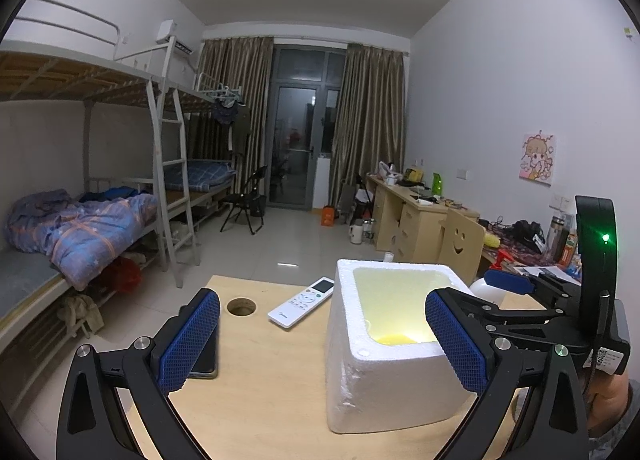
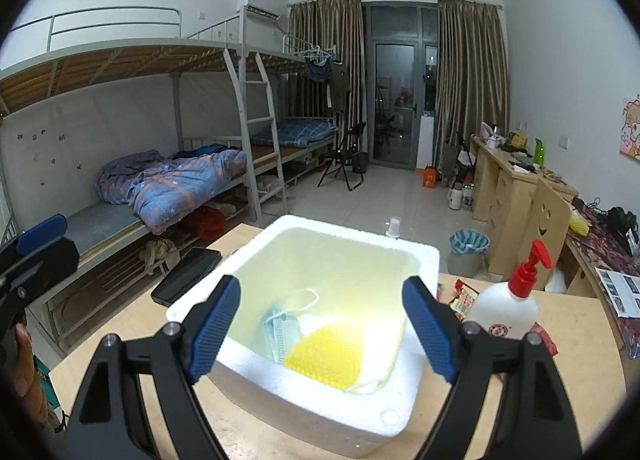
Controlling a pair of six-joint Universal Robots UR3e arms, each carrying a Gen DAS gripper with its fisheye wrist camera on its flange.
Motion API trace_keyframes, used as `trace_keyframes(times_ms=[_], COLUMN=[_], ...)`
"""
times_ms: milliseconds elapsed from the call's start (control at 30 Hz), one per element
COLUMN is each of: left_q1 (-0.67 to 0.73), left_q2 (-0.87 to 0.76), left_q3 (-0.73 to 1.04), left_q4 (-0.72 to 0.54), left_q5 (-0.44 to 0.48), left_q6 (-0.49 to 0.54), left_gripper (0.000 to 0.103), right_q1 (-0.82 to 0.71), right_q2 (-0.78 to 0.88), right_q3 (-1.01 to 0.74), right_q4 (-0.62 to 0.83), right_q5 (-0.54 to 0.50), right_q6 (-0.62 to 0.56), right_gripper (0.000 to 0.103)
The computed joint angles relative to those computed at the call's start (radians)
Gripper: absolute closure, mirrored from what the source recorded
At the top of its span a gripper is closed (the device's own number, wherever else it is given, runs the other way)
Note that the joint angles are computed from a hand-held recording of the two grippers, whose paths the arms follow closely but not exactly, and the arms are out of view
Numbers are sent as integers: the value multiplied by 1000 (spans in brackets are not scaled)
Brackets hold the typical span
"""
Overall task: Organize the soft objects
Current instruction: 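Withdraw both tools from the box toward the grey sock and wipes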
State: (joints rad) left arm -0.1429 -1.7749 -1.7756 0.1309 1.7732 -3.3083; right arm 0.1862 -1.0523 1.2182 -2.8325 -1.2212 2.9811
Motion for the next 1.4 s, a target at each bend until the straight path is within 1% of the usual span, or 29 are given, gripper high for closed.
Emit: trace_keyframes(times_ms=[167, 267, 333, 367, 433, 500, 600, 667, 733, 800, 867, 900, 933, 1033, 1100, 1233, 1333, 1367, 1400], left_q1=[-9, -3, -20, -30, -53, -68, -117, -156, -207, -260, -324, -351, -381, -448, -476, -511, -529, -534, -537], left_q2=[14, 34, 34, 30, 23, 23, 12, -1, -27, -59, -105, -126, -151, -211, -229, -251, -276, -288, -305], left_q3=[-13, -26, -27, -23, -16, -20, -17, -5, 17, 37, 86, 109, 132, 194, 225, 266, 264, 265, 262], left_q4=[0, -3, -3, -4, -22, -30, -25, -29, -25, 3, 5, 10, 19, 31, 3, -15, 54, 73, 102], left_q5=[-10, -38, -23, -13, -15, -26, -9, 2, 37, 88, 153, 180, 219, 306, 326, 372, 388, 396, 397], left_q6=[-1, -10, -16, -15, -6, -1, -12, -24, -33, -42, -51, -51, -53, -76, -103, -132, -130, -126, -120], left_gripper=[0, 0, 0, 0, 0, 0, 0, 0, 0, 0, 0, 0, 0, 0, 0, 0, 0, 0, 0], right_q1=[1, -3, -16, -28, -46, -77, -134, -180, -240, -319, -400, -469, -514, -671, -727, -786, -819, -866, -891], right_q2=[-39, -76, -116, -148, -204, -275, -395, -475, -555, -639, -706, -754, -777, -826, -824, -815, -830, -856, -866], right_q3=[50, 105, 168, 219, 304, 412, 573, 667, 766, 872, 953, 1015, 1050, 1134, 1155, 1156, 1173, 1213, 1241], right_q4=[-37, -65, -103, -136, -191, -262, -347, -379, -415, -454, -474, -493, -510, -528, -523, -477, -467, -469, -490], right_q5=[-8, -25, -35, -38, -50, -49, -40, -21, 20, 74, 136, 195, 237, 409, 473, 556, 612, 663, 691], right_q6=[16, 25, 33, 40, 62, 88, 105, 105, 106, 100, 83, 72, 74, 60, 36, -21, -51, -76, -82], right_gripper=[17, 17, 16, 14, 0, 0, 0, 0, 0, 0, 0, 0, 0, 0, 0, 0, 0, 0, 0])
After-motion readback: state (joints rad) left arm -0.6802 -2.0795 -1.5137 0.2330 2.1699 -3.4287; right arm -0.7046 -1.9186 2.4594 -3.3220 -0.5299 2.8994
